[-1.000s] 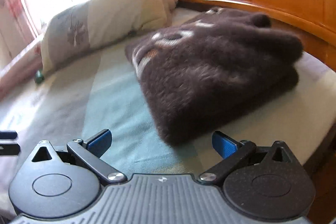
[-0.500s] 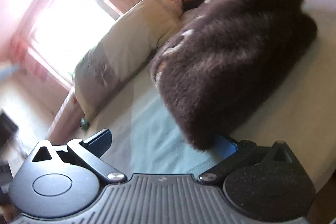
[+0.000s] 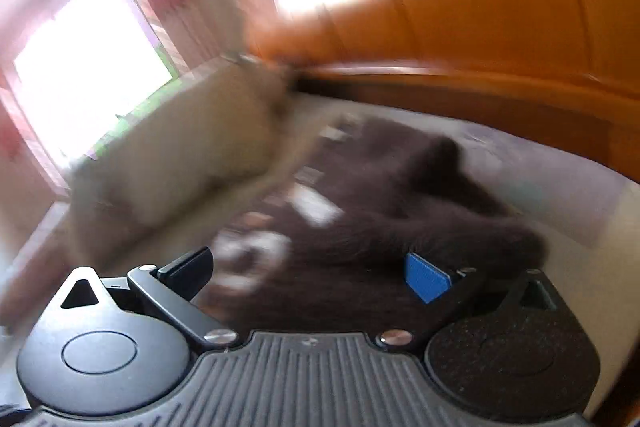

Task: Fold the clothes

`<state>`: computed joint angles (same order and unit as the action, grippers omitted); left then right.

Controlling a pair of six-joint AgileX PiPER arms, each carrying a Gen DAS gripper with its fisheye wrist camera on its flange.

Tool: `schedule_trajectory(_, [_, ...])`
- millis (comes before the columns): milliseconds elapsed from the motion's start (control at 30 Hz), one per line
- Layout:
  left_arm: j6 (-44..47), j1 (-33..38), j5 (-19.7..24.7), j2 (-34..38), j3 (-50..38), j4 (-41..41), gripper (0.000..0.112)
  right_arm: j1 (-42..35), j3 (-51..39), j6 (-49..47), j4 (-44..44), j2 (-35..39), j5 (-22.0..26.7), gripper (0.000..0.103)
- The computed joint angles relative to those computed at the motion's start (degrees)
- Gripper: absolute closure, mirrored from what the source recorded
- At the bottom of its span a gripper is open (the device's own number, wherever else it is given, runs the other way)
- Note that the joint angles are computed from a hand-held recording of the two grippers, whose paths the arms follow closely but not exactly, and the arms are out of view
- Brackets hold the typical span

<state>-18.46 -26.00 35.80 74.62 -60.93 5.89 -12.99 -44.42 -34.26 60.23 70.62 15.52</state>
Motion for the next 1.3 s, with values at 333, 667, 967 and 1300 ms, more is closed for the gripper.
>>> schedule_trajectory(333, [3.05,1.39,-1.68,1.46,0.16,-3.78,0.010,-1.87,-0.58,-18.74,16.18,-2.45,3.99,0.000])
schedule_trajectory(667, [-0.31,-0.59,-1.59,-0.83,0.89,1.37,0.010,0.65,-2.35,-1.05,3.74,0.02,-1.65,0.000])
schedule_trajectory(967, [-6.37,-5.18,0.15,-2.52,0.46,7.81,0.010,8.27,-15.39,31.08,-43.50,11.39,-1.27,0.000])
schedule_trajectory(1300, [-8.26,-9.07,3.05,-4.43,-1.34,8.19,0.010,13.69,-16.16,52.78,-63.40,9.11,5.72,0.000])
